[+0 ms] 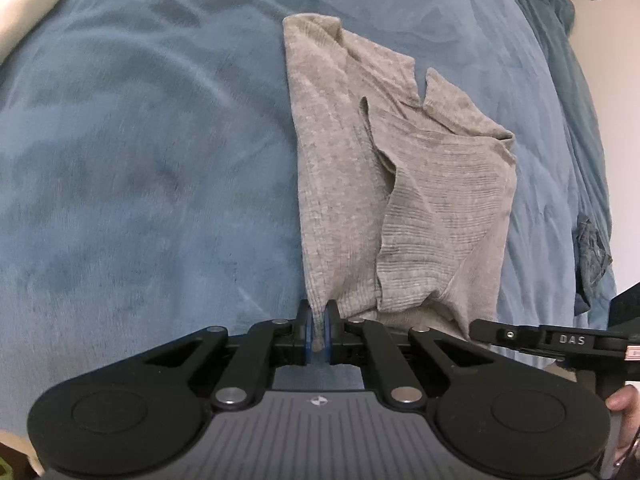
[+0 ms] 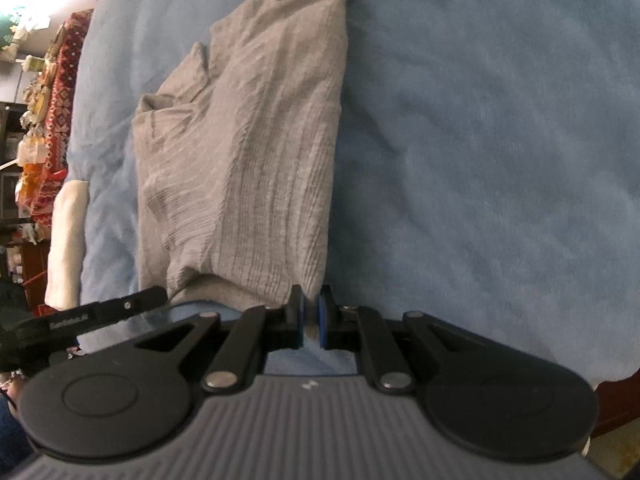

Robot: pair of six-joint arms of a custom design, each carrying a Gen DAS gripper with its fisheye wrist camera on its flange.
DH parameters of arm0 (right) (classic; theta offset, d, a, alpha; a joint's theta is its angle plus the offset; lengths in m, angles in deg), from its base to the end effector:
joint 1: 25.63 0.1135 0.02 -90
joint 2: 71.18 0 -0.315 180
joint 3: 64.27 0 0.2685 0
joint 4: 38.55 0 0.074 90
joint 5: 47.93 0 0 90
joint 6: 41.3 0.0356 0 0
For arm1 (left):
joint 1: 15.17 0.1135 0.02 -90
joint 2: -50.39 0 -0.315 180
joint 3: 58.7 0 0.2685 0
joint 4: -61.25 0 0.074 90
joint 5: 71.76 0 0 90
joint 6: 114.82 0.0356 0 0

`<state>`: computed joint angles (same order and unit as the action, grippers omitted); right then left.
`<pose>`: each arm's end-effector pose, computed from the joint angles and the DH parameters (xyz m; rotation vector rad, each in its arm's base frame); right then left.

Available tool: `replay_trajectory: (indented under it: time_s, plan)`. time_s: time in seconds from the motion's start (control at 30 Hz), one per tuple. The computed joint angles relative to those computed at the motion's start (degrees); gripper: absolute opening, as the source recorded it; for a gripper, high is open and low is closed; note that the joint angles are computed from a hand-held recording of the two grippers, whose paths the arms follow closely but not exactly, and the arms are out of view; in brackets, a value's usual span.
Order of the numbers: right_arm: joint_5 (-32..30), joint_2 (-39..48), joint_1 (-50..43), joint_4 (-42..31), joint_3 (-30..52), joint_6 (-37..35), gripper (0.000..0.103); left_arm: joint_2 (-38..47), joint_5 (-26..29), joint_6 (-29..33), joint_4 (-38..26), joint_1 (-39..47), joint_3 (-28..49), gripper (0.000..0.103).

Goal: Fold clothes

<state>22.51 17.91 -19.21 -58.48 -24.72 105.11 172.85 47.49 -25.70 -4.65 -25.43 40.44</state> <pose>0.2242 0.0372 0.1235 1.1553 2.6946 0.7077 0.4270 -0.0950 0.1679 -0.2511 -2.9950 0.7826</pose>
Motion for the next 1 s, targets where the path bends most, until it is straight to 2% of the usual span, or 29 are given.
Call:
replay_trajectory:
  time_s: [0.13, 0.3, 0.4, 0.47, 0.63, 0.77, 0.87, 1.0]
  plan:
    - [0.1, 1.4, -1.3, 1.0, -0.8, -3.2, 0.007, 3.3, 0.2, -0.4, 1.8, -0.7, 1.9, 0.006]
    - [-0.2, 4.3, -1.2, 8.7, -4.0, -3.2, 0.007, 5.9, 2.8, 1.7, 6.4, 0.1, 0.4, 0.006]
    - [1.0, 7.0, 0.1, 14.9, -5.7, -2.8, 0.007, 5.7, 4.9, 3.4, 11.9, 0.6, -3.0, 0.006]
    - [2.8, 8.7, 1.6, 19.6, -6.9, -2.9, 0.007, 4.6, 5.6, 4.1, 17.9, -0.2, -7.0, 0.006]
    - [9.9, 9.6, 7.3, 33.3, -13.0, 0.2, 0.007, -0.1, 6.4, 6.0, 32.5, -0.4, -17.9, 0.006]
    - [20.4, 9.7, 15.6, 42.7, -17.7, 4.9, 0.008, -5.1, 4.8, 7.9, 44.4, -0.5, -27.4, 0.006]
    - [26.4, 8.6, 20.1, 43.1, -18.7, 6.4, 0.008, -8.3, 2.5, 8.9, 51.3, -0.8, -33.0, 0.006]
    - [30.0, 5.8, 22.1, 44.1, -21.0, 8.0, 0.007, -11.7, 1.9, 7.5, 52.7, 0.1, -35.4, 0.006]
